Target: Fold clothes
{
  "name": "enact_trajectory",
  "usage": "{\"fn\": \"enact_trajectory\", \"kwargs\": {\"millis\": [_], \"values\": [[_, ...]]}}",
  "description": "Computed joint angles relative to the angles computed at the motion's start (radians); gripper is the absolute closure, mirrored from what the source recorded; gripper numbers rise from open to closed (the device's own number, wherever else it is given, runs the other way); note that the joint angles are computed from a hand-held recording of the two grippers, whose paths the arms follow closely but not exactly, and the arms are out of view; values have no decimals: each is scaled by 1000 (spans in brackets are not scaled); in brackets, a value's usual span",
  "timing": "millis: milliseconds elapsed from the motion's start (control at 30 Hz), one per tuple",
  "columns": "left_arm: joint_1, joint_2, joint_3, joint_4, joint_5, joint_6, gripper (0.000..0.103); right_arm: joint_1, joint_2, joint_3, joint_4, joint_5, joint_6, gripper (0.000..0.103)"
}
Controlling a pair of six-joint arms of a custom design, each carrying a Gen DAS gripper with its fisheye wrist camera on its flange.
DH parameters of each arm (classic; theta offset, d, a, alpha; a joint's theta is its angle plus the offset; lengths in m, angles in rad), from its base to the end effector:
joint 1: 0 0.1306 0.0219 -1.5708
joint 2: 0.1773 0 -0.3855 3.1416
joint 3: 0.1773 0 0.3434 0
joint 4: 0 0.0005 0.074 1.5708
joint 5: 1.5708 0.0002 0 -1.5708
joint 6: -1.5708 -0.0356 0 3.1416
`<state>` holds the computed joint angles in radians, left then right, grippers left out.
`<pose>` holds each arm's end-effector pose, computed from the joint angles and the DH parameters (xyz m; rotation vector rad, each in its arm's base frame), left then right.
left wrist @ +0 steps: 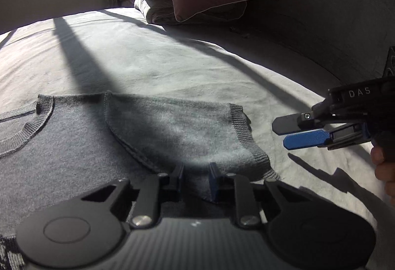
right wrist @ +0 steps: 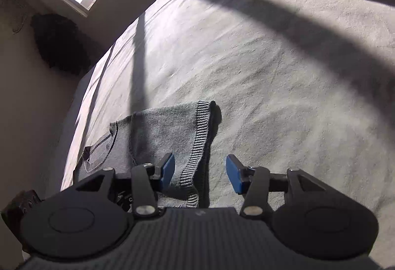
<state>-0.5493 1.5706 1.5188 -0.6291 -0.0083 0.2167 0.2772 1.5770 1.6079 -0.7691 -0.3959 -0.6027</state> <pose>0.4415 -0.2705 0.4231 0.3734 2.2520 -0.3980 0.4911 0.1535 0.4482 0.1790 2.4046 0.8881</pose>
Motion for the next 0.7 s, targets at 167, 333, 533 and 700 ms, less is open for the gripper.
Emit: {"fn": "enact_trajectory", "kwargs": {"millis": [167, 333, 533, 700], "values": [[-32, -1, -11, 17, 64, -96, 84, -19, -27, -52, 79, -16, -34, 52], [-43, -7, -25, 29, 117, -161, 76, -39, -10, -70, 155, -79, -65, 52], [-64, -6, -31, 34, 116, -241, 67, -19, 74, -23, 207, -71, -12, 53], [-85, -17, -59, 72, 41, -224, 92, -8, 116, -21, 266, -75, 73, 99]]}}
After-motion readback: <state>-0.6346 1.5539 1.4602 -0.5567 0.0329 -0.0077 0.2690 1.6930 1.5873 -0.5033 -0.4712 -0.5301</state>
